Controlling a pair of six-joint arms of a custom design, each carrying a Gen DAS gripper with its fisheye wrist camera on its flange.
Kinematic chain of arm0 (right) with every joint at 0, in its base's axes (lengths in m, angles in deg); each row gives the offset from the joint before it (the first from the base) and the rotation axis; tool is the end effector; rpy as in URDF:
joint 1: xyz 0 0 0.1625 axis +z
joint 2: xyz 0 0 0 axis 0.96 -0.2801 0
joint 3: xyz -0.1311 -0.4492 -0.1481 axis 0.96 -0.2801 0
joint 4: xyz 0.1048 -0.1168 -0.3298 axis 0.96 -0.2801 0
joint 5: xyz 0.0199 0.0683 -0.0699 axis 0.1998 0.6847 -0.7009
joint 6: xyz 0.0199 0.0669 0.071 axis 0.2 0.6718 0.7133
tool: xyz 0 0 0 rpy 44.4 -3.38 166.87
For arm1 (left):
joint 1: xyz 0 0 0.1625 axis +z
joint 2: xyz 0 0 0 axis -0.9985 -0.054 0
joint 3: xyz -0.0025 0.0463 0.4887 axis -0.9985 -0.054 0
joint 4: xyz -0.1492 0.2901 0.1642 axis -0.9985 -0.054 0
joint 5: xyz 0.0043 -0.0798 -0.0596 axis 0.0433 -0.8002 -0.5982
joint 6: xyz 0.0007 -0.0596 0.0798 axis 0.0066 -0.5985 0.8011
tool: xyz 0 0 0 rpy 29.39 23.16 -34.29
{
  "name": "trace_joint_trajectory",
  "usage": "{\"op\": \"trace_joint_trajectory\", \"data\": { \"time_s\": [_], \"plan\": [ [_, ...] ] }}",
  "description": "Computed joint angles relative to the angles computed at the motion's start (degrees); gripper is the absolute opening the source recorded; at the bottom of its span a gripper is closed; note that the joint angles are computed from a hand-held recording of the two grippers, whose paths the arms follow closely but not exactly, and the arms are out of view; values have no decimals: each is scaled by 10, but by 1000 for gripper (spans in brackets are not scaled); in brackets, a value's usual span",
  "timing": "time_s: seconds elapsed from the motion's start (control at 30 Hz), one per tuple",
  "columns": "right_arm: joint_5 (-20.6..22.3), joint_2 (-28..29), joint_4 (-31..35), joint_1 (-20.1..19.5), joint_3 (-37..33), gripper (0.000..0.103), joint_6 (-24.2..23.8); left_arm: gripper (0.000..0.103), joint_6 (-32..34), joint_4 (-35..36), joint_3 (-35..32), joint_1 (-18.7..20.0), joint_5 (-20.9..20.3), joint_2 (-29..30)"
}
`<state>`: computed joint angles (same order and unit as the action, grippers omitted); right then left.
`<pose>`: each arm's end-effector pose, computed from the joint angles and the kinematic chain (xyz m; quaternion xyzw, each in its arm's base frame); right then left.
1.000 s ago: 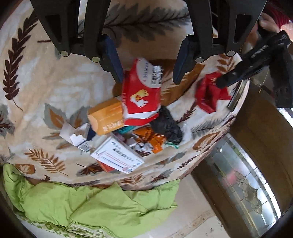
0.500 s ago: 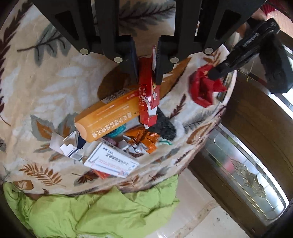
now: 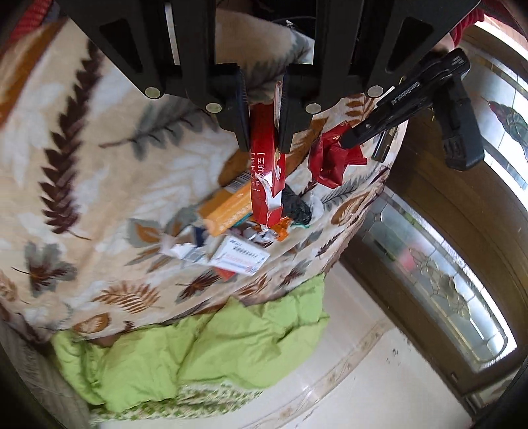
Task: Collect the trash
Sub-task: 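Carry both items to the red mesh basket and open both tools over it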
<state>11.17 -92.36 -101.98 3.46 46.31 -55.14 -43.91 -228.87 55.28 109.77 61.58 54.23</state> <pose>0.0289 -0.5625 0.3932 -0.3301 0.9325 -0.1442 0.0269 -0.4221 -0.4190 -0.0067 -0.0369 0.8401 -0.4590 0.2866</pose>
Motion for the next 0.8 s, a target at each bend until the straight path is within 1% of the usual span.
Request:
{"op": "trace_joint_trajectory", "data": {
  "time_s": [0.17,0.2,0.27,0.33,0.4,0.47,0.53,0.63,0.7,0.73,0.8],
  "plan": [
    [24,-39,10,-45,-12,18,9,8,106,-61,-45,3,-21,34],
    [28,-45,11,-53,-16,18,13,8,144,-83,-62,5,-31,45],
    [38,-58,12,-74,-28,18,21,8,199,-106,-92,6,-45,64],
    [43,-73,0,-95,-39,18,32,8,268,-133,-134,9,-66,88],
    [54,-87,-5,-121,-56,18,48,8,341,-156,-186,14,-98,115],
    [59,-102,-18,-146,-68,18,61,8,396,-164,-238,18,-129,140],
    [56,-113,-37,-167,-79,18,70,8,443,-162,-296,24,-167,167],
    [51,-125,-55,-199,-97,18,91,8,491,-135,-388,31,-223,210],
    [49,-128,-57,-217,-112,18,104,8,512,-101,-457,35,-255,241],
    [47,-129,-63,-226,-117,18,110,8,526,-78,-502,37,-275,262],
    [44,-131,-70,-239,-125,18,116,8,546,-41,-568,37,-292,294]
  ]
}}
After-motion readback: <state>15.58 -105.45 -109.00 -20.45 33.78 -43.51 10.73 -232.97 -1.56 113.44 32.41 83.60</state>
